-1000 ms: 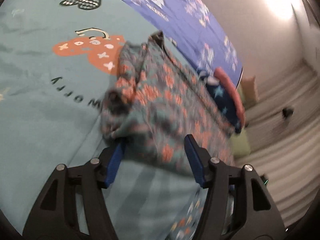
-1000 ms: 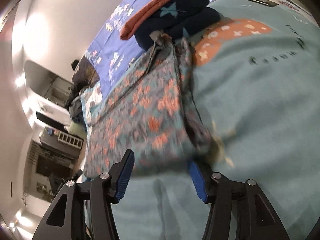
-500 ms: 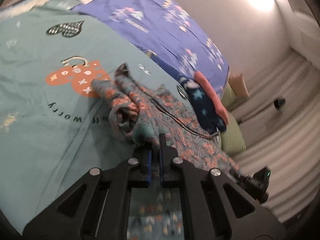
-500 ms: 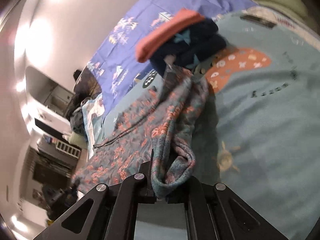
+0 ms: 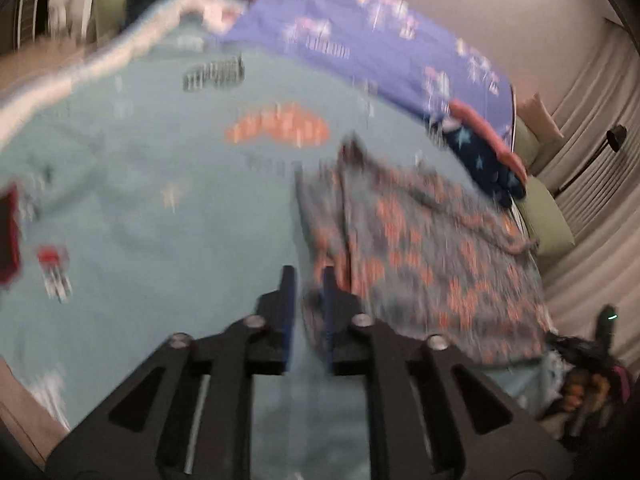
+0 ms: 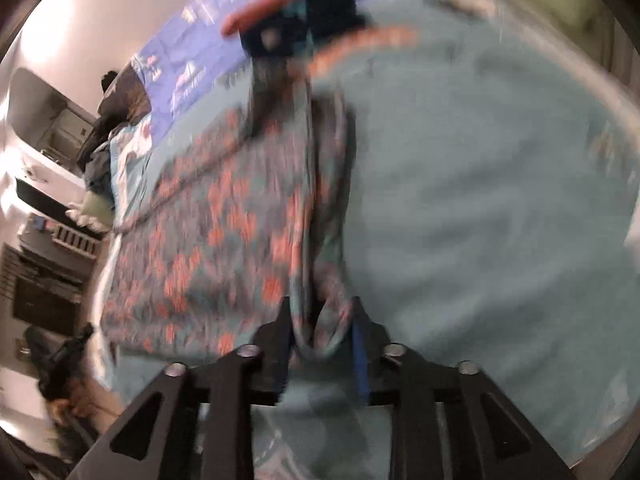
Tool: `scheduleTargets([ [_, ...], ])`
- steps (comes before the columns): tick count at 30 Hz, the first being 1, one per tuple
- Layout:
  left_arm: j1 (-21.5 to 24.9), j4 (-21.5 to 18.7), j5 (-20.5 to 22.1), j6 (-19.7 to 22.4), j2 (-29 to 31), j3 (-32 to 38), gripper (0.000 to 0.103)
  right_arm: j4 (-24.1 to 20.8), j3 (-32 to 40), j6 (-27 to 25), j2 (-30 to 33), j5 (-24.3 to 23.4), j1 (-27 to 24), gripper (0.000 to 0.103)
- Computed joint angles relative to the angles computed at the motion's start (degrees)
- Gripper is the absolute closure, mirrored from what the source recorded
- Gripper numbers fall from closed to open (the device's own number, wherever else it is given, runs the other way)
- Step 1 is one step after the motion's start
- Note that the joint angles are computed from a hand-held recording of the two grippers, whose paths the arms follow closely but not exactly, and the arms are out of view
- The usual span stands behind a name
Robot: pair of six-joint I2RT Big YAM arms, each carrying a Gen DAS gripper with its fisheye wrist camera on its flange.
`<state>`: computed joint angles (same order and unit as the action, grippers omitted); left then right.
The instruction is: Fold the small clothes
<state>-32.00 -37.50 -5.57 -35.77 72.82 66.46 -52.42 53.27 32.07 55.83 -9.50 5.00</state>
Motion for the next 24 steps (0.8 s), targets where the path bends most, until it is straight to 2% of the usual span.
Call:
scheduleTargets([
  [1,0.2,0.7,-1.0,1.9,0.7,1.0,0.067,0.7,1.4,-1.6,-0.1,3.8,0.2,0.058],
  [5,1.2,0.0,-2.4,9.9,8.1,8.8,0.066,4.0,6.6,-11.1,3.8,17.0,1.9,0.054],
  [6,1.7,-1.2,-2.1,11.6,10.8,11.6,0.066,3.9,7.7,-13.2,5.1,18.3,2.5,0.054],
  [8,2.5,-3.7,-1.7,14.7,15.3,16.0,0.066,4.6,9.8,-18.2,9.1,17.5,2.6,0.054],
  [11,2.9,-7.0,-0.8,18.3,21.1,21.9,0.066,5.2,11.7,-22.8,13.5,16.5,2.1,0.054],
  [17,4.0,-7.4,4.2,24.0,26.7,27.1,0.062,7.8,14.6,-29.6,19.7,11.6,-0.7,0.053],
  [21,4.3,-7.9,7.0,25.3,30.2,31.1,0.062,8.3,17.2,-32.6,23.3,9.4,-1.8,0.053],
  [24,5.0,-8.2,10.1,24.0,33.0,34.6,0.062,9.0,18.5,-33.2,25.0,3.8,-3.2,0.053],
])
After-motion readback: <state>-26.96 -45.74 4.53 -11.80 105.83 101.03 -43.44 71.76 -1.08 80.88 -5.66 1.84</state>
